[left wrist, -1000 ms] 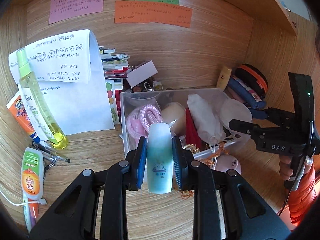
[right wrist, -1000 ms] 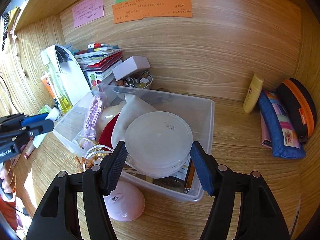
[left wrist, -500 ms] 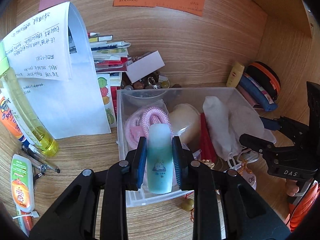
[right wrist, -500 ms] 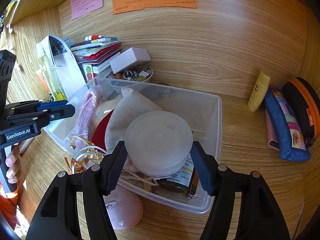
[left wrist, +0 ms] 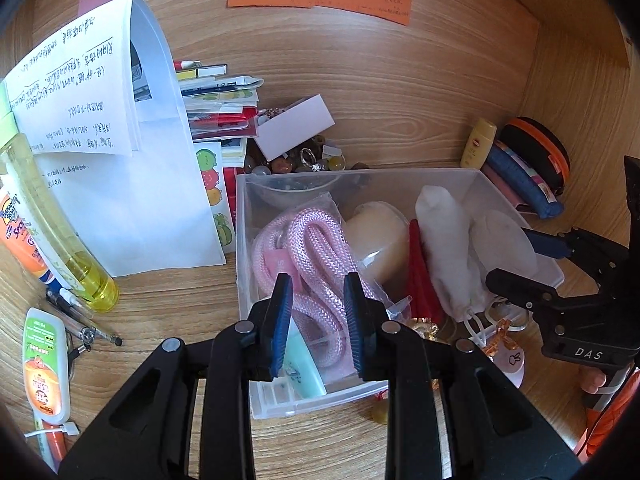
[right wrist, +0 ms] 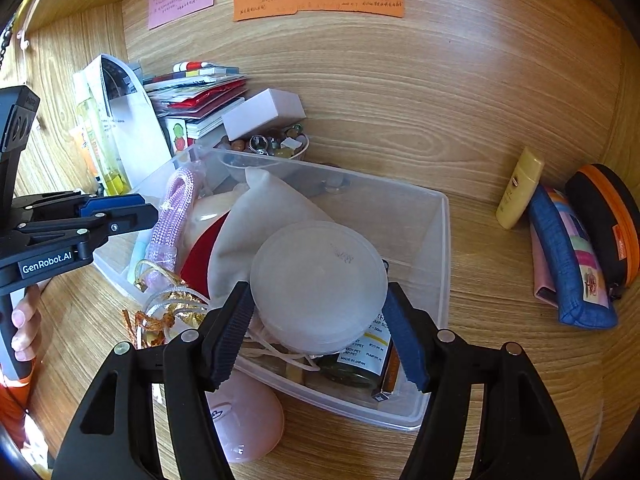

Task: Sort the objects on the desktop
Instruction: 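Carry the tube and white container into the clear box and release both, then grasp the pink round ball with the right gripper while the left approaches the olive beads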

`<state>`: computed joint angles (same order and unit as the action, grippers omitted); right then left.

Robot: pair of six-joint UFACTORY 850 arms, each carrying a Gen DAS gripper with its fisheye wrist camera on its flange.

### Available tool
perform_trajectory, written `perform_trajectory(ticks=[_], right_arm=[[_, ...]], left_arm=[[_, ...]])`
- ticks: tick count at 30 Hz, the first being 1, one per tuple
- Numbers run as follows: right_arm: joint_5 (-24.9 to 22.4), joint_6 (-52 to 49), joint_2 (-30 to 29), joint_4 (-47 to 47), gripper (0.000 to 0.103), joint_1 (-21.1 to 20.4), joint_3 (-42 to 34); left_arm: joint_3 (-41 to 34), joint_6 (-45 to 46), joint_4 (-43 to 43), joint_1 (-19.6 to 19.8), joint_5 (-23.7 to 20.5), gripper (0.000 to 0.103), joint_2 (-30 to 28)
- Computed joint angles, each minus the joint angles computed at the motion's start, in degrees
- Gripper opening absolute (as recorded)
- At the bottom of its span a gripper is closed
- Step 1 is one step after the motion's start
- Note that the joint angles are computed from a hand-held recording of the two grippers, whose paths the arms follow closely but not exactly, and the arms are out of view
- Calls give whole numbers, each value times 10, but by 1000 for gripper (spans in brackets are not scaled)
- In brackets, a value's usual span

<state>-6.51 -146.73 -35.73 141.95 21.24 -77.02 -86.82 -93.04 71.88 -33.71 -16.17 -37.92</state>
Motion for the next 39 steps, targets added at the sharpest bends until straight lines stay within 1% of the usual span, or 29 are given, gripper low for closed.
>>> perform_trajectory(ticks=[1, 2, 4, 5, 7, 10, 12, 14, 16, 18, 21, 22, 24, 27, 29, 31, 32, 33, 36, 39], right_arm=[[1, -9, 1, 9, 63, 0, 0], [2, -32, 2, 32, 63, 1, 2], [-1, -111, 6, 112, 64, 3, 8], [-3, -133, 8, 135, 64, 4, 10], [-11, -150, 13, 152, 64, 5, 17], [-17, -198, 20, 201, 65, 8, 27], [-20, -186, 25, 189, 66, 8, 33], [-24, -159, 31, 163, 66, 7, 38], [-27, -159, 36, 163, 66, 7, 45], [-29, -176, 42, 177, 66, 8, 52], [-35, -206, 54, 203, 66, 9, 68], [-37, -217, 58, 212, 66, 9, 73], [-42, -238, 66, 231, 66, 10, 84], [-50, -266, 80, 254, 67, 11, 103], [-56, -281, 89, 268, 74, 11, 116], [-65, -293, 97, 280, 77, 12, 130], [-67, -298, 101, 284, 77, 12, 135], [-68, -300, 103, 285, 77, 13, 140], [-67, -292, 108, 277, 77, 14, 151], [-62, -274, 107, 257, 77, 17, 158]], left_arm=[[1, -2, 2, -1, 0, 26, 1], [3, -7, 6, -2, -1, 29, 3], [7, -26, 26, -5, -7, 33, 6], [8, -29, 31, -6, -9, 33, 7], [10, -36, 40, -10, -17, 34, 10], [15, -49, 55, -16, -25, 42, 14], [20, -71, 80, -21, -37, 51, 19], [23, -86, 96, -27, -53, 55, 22], [26, -92, 105, -31, -60, 57, 26], [29, -98, 113, -35, -69, 63, 29], [34, -108, 124, -41, -81, 68, 34], [36, -112, 127, -43, -82, 69, 35], [41, -120, 131, -45, -83, 75, 39], [50, -135, 142, -50, -87, 79, 46], [54, -140, 144, -55, -95, 80, 49], [61, -143, 144, -59, -100, 86, 53], [64, -142, 139, -62, -104, 94, 54], [67, -145, 137, -64, -107, 97, 57], [82, -148, 133, -68, -103, 97, 65], [91, -124, 106, -69, -98, 97, 67]])
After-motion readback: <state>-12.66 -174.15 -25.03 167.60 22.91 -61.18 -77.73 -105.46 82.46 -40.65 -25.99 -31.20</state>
